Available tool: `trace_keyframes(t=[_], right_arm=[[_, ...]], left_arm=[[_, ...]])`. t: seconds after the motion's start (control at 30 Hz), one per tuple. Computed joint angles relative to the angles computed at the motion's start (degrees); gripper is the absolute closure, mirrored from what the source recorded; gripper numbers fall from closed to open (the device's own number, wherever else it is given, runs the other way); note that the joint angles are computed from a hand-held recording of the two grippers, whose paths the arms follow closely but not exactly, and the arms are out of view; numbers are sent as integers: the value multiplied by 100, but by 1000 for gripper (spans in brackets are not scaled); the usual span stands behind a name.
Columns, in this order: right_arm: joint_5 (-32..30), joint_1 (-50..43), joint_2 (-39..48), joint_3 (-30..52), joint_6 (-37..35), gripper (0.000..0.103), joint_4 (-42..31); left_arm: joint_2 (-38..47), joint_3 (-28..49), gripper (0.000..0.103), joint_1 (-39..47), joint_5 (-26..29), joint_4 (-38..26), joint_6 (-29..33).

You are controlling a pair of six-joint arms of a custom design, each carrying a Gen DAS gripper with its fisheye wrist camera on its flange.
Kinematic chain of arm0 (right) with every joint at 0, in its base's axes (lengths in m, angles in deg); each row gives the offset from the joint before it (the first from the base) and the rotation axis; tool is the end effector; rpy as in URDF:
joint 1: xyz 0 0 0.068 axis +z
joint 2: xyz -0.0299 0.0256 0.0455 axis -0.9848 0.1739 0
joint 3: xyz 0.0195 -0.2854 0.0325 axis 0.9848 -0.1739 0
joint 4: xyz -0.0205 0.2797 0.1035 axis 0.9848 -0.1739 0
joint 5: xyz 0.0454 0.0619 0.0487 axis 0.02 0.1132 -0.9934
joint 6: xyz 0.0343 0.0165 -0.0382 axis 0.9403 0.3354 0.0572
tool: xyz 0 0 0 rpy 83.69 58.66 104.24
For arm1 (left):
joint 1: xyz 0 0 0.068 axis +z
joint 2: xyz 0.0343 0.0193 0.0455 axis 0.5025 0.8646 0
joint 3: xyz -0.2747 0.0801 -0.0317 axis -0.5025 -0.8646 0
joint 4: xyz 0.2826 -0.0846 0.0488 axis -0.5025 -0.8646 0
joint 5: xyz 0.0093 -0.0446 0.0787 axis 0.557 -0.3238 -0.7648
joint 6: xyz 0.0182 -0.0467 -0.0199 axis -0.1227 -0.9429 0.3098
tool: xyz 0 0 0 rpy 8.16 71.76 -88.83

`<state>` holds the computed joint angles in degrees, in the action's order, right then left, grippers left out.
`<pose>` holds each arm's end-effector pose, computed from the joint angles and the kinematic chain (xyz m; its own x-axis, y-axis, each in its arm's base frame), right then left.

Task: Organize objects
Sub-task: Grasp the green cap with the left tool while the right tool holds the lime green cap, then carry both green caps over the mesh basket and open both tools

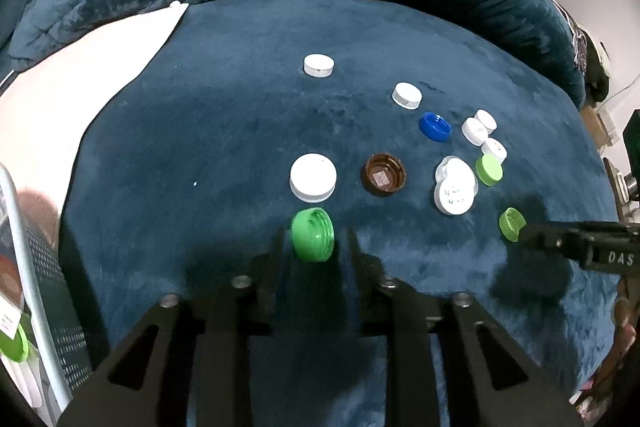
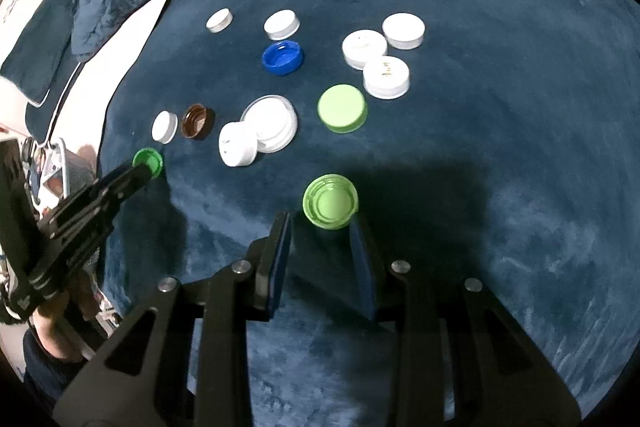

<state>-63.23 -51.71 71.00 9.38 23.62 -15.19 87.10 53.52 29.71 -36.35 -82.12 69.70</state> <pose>0.1909 0.1047 0.0935 -0.9122 0.3660 -0.1841 0.3058 0.9073 0.2886 0.2666 -0.0170 0.1683 -0.7185 0.5378 -0.4409 0.6590 0.7292 -0.1844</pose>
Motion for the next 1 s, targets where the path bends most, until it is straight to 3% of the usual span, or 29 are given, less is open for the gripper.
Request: trace_keyframes(t=[0.07, 0.1, 0.2, 0.53, 0.83, 1.0], right_arm=[[80, -34, -105, -64, 64, 63, -55], [105, -100, -152, -101, 84, 56, -74], [179, -251, -176, -170, 189, 46, -140], [467, -25, 831, 338, -336, 46, 122], [686, 260, 443, 313, -501, 46, 54], [743, 318, 1090, 537, -613, 46, 195]], left_arm=[[-6, -28, 53, 12, -34, 12, 14], [-39, -74, 51, 40, -88, -5, 77], [-111, -217, 49, 92, -251, 91, 179], [80, -285, 49, 280, -246, 349, 201], [145, -299, 49, 228, -228, 463, 84], [288, -254, 49, 180, -181, 611, -33]])
